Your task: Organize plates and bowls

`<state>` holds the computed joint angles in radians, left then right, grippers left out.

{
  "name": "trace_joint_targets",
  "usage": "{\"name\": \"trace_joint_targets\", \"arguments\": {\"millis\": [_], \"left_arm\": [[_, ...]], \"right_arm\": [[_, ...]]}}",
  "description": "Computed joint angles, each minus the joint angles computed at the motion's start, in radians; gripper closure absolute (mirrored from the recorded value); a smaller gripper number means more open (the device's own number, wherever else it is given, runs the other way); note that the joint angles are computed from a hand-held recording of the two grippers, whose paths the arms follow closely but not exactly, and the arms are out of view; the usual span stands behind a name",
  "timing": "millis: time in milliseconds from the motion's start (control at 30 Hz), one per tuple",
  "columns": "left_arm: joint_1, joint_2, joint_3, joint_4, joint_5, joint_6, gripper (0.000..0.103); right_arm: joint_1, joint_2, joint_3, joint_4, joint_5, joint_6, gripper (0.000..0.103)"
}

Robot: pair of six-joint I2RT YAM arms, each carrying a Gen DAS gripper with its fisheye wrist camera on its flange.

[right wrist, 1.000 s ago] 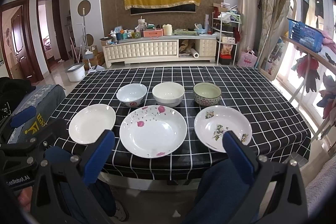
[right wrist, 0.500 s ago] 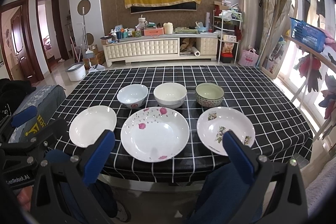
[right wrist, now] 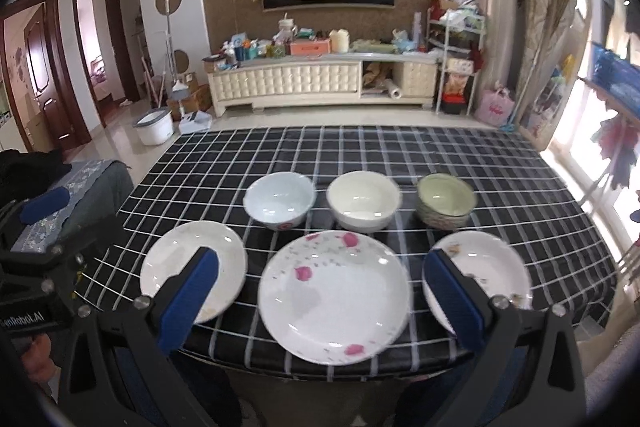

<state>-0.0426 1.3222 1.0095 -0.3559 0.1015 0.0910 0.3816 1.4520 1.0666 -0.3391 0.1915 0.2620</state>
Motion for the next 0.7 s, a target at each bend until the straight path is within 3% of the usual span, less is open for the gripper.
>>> {"name": "trace_joint_targets", "arguments": {"millis": [100,533,700], "left_arm": [[0.06,0.088,0.078,-0.041,0.036,0.042,0.0],[0.217,0.378,0.271,-0.09,0.103,0.131,0.0],[0.252,0.45,0.307,-0.102,0.117,0.155,0.001]], "right_arm": [[-0.007,0.087,0.077,0.001,-0.063,0.011,0.0],[0.059,0.424,0.408,-0.113,-0.11,-0.004,0.001],[0.049,0.513,0.488,-0.156,-0.21,0.013,0.011]]}}
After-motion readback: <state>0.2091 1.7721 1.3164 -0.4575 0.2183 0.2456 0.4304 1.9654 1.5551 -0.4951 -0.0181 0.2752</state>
